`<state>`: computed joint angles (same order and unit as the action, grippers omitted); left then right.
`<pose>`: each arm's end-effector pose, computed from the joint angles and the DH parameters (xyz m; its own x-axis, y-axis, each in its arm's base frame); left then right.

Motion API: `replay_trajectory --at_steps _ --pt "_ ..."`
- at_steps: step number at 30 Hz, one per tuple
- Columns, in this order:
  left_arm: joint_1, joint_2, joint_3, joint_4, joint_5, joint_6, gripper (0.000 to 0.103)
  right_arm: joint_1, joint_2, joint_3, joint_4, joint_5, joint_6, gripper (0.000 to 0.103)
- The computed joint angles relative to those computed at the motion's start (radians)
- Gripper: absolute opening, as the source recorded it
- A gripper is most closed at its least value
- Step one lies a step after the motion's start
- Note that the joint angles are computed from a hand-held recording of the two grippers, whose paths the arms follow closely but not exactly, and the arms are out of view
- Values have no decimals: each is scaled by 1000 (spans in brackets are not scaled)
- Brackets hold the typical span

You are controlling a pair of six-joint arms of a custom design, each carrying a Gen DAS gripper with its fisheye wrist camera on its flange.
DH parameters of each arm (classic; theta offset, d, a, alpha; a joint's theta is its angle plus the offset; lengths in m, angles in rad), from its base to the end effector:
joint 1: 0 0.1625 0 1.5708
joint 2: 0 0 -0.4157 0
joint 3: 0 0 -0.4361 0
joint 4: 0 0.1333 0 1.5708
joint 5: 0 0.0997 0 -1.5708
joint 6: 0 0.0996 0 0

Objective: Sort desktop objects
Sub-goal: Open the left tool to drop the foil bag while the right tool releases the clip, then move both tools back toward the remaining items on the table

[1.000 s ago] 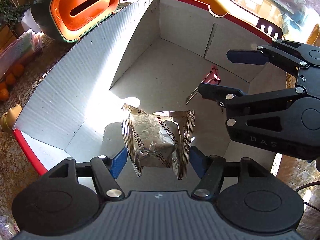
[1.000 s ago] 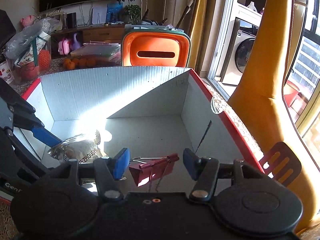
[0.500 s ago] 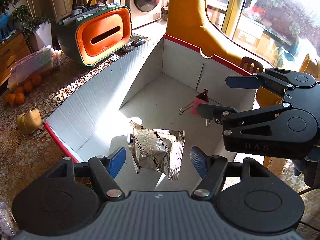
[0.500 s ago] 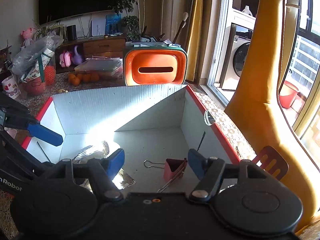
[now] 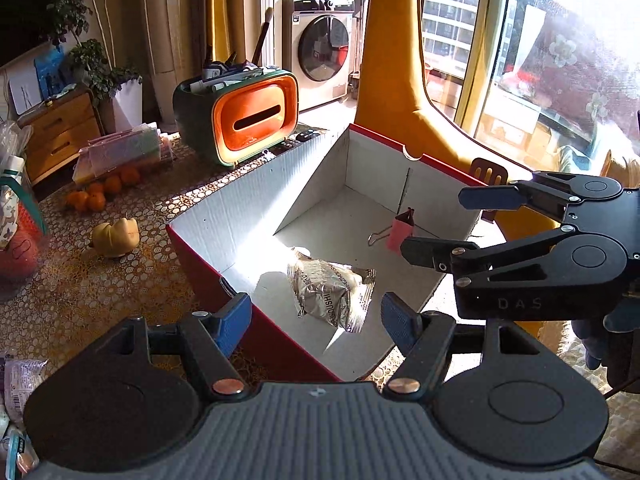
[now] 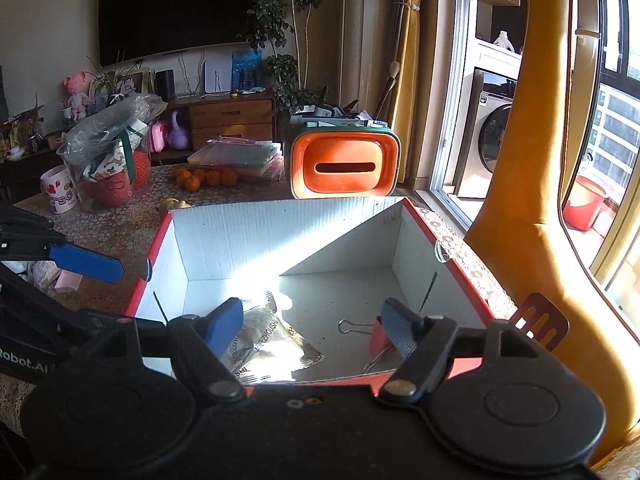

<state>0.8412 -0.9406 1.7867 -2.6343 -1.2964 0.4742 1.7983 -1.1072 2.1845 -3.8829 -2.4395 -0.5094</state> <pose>-0.3152 -0.5929 0.0997 -0.3758 0.8645 -0.3339 0.9245 0.3745 -0.0711 0.1654 -0.4606 0.2232 -0.6550 0.3293 0.6802 -0.4510 0.5518 -0.7015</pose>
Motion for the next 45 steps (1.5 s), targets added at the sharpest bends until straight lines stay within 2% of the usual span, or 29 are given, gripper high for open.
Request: replay_trajectory --at_steps 10,14,20,24,29,38,40,42,45 --pt "30 -138 110 -79 -5 7 71 78 57 -11 -9 -2 44 78" --pt "44 -194 162 -136 21 20 75 107 91 -29 -3 -2 57 84" --pt "77 -266 215 -178 53 13 75 145 159 -74 -7 1 50 85" --pt "100 -314 253 -221 70 25 82 162 202 -105 -7 6 51 88" --pt "130 -362 285 -237 80 27 82 170 248 -141 10 10 77 90" --pt "191 -376 297 -255 100 4 86 170 318 -204 67 16 120 91" --pt "205 -371 297 -273 110 1 97 167 334 -221 77 19 117 91" --pt "217 -362 300 -309 121 5 103 164 348 -239 89 20 117 91" --pt "238 -346 292 -335 128 18 103 157 369 -267 106 26 120 91"
